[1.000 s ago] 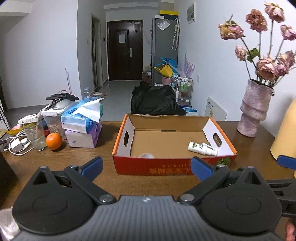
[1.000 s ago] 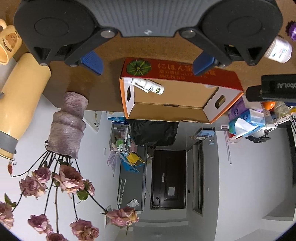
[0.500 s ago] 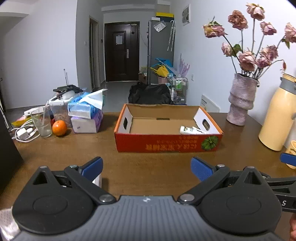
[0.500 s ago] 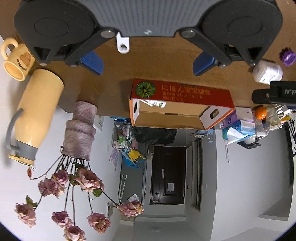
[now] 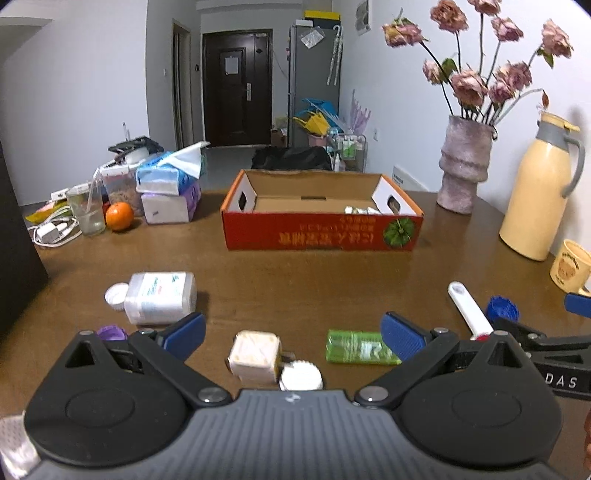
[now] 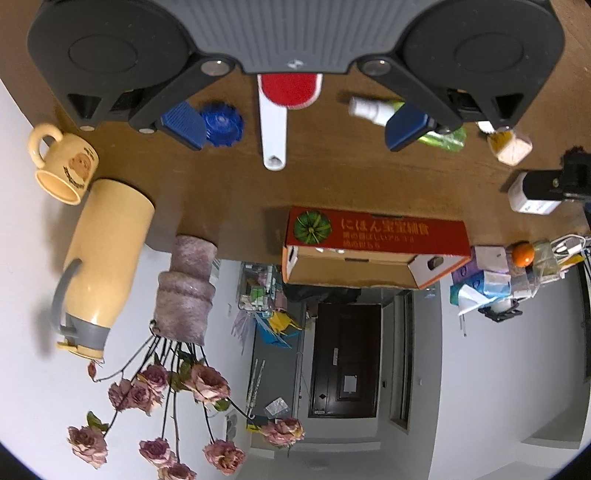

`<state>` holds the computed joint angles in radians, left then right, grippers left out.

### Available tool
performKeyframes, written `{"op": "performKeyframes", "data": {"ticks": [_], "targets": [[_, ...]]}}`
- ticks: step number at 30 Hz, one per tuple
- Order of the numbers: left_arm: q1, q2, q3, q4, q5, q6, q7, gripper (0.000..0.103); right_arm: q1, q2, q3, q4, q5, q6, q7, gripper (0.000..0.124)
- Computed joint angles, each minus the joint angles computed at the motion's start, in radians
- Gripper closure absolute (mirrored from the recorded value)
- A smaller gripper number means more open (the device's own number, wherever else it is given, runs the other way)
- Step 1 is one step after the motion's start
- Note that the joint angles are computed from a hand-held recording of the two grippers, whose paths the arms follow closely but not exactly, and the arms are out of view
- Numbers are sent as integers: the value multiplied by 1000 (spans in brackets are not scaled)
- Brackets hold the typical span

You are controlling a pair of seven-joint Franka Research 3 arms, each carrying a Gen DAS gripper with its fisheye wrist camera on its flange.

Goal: Organize rigid objects
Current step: 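Withdraw both tools from the box back over the table items, then close the right tool around the red-and-white lint roller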

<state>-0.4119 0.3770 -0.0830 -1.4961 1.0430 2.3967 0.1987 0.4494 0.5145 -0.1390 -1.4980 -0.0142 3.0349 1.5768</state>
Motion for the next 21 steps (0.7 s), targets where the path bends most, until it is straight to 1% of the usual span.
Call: {"op": "performKeyframes", "data": {"ticks": [5, 10, 16, 20, 21], "targets": [[-4, -7, -5, -34, -1, 7, -21, 0, 34, -28, -50, -69, -24, 26, 29, 21], [-6, -5, -11, -58, -7, 5, -38, 0, 29, -44, -48, -115, -33, 22, 25, 21], [1, 14, -17, -61, -53, 9, -14, 0, 22, -24, -47, -114, -52, -29, 34, 21], [0, 26, -14, -58, -75, 6, -2, 0, 11, 5, -38, -85, -62, -63, 44, 21], [0, 28, -13, -58, -79, 8, -1, 0, 14, 16, -44, -73, -69, -75, 52, 22]]}}
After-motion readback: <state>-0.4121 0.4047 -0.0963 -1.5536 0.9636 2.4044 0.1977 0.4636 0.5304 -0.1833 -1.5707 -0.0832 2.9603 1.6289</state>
